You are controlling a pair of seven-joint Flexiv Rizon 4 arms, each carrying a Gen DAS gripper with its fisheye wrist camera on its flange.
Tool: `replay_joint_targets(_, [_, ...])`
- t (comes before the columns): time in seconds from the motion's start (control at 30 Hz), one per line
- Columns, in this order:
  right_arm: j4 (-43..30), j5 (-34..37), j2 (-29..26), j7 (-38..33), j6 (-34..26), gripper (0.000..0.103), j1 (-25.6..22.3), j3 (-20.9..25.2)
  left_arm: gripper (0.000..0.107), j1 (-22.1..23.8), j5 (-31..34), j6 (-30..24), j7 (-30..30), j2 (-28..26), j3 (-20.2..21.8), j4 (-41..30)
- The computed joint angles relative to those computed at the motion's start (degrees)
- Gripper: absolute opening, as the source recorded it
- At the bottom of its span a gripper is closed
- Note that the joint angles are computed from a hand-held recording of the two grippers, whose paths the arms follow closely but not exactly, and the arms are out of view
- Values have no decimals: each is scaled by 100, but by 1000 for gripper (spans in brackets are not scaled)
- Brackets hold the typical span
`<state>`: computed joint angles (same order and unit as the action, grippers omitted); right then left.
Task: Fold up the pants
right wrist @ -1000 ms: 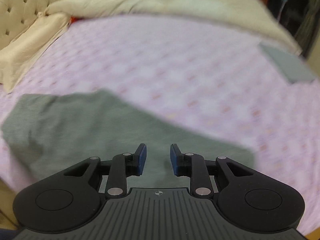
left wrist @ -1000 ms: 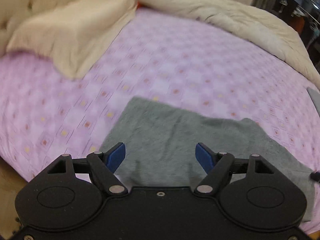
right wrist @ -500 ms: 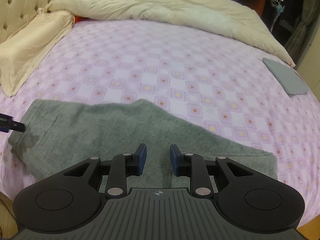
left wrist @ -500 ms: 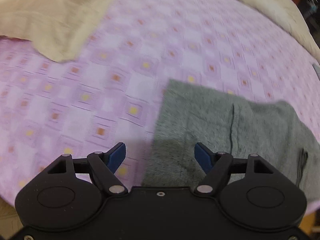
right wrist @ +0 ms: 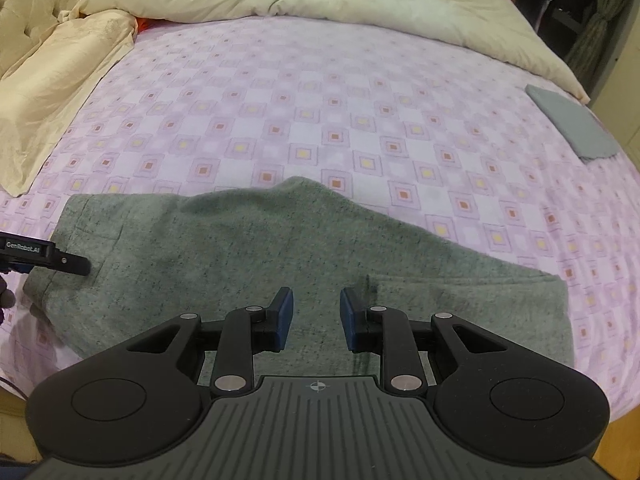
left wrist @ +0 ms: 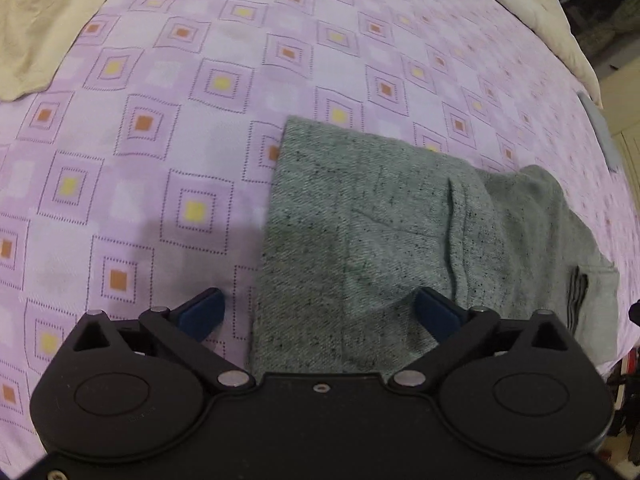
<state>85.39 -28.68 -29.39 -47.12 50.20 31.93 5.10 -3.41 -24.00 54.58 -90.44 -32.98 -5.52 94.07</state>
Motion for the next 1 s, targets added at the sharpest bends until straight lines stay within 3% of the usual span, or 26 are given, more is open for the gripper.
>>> replay_joint_targets(0.07, [-43,25,-29,-26,-22,25,9,21,98,303,-531,1,511,-9,-415,100])
replay_joint_targets(0.13, [-111,83,-68,-99,-49,25,6,55,88,551,-1269,-128,901,-50,-774,166])
replay_joint_targets(0.23, [-232,180,-129,-233,-95,25,8,97,86,433,-1401,-199,952,-62,-665,115])
replay_joint_targets(0.43, [-379,411,-193,-505,-62,25,-25,161,79,816,-2801,-746,1812,53,-982,446])
replay_joint_targets(0.5, [-422,485,-212,-589,-78,25,-31,179,76,715,-2683,-1015,1857,75,-803,443])
replay_joint_targets(0.57, [-433,538,-213,-649,-86,25,-34,183,70,484,-2523,-809,1715,121,-602,503])
replay_joint_targets(0.6, [-432,569,-210,-680,-83,25,-40,191,61,410,-2554,-662,1601,143,-561,537])
replay_joint_targets(0.63, [-428,601,-205,-712,-79,25,-48,200,38,303,-2520,-449,1378,164,-482,564])
replay_joint_targets(0.7, [-407,666,-187,-784,-53,25,-75,220,36,205,-2342,-304,1030,183,-384,555])
replay_joint_targets(0.83, [-302,801,-130,-859,52,25,-150,242,33,-60,-1373,-157,715,310,-151,308])
replay_joint_targets(1.0, [-226,991,-169,-947,-150,25,-311,247,31,-162,-876,56,265,514,-81,106])
